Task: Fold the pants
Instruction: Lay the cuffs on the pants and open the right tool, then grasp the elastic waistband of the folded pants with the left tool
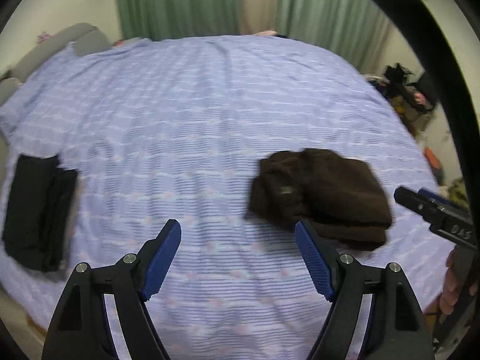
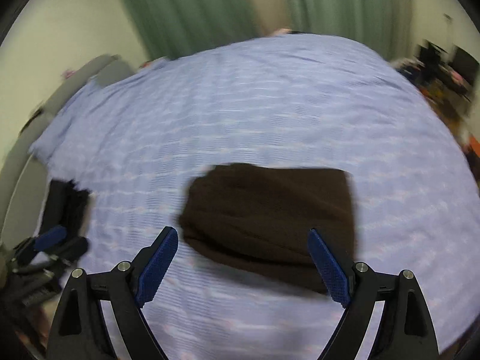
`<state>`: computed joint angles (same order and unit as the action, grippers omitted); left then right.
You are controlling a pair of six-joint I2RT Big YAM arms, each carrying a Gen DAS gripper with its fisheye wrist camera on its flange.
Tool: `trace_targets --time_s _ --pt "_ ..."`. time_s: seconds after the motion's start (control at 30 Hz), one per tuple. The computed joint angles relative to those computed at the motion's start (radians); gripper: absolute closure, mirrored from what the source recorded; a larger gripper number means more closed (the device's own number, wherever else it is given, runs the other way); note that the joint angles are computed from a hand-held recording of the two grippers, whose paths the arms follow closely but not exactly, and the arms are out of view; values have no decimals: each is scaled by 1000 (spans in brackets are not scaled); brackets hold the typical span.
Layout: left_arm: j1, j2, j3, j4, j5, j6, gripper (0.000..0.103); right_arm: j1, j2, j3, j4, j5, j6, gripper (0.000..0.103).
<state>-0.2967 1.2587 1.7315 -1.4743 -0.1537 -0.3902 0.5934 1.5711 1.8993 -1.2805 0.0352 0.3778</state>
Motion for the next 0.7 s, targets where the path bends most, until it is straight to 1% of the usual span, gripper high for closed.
trace_targets --time_s 0.03,0.1,0.2,0.27,0.37,0.43,0.53,0.6,0.67,0.7 --pt "-13 20 14 14 26 -6 25 -25 -16 -23 -3 2 10 14" --pt "-30 58 40 31 52 -3 25 -82 -42 -74 -15 -1 57 14" --pt "-50 141 104 40 61 21 25 -151 -68 -143 13 -63 131 14" --pt "-51 207 161 29 70 40 25 -176 -72 -173 24 -90 156 14" --pt "-38 321 265 -17 88 35 25 -197 -61 -204 50 -124 166 14" --pt "-29 387 320 -43 99 4 25 -204 -44 -211 57 -142 169 14" --pt "-26 484 406 -122 106 -43 25 -210 -28 -224 66 -164 167 14" --pt "-28 509 408 -141 122 -52 25 -214 -14 -222 56 -166 153 14" --pt "-45 546 436 -193 97 -42 26 -214 2 -217 48 -166 139 14" --pt "-57 557 441 -213 65 -30 26 -215 8 -211 39 -168 135 14"
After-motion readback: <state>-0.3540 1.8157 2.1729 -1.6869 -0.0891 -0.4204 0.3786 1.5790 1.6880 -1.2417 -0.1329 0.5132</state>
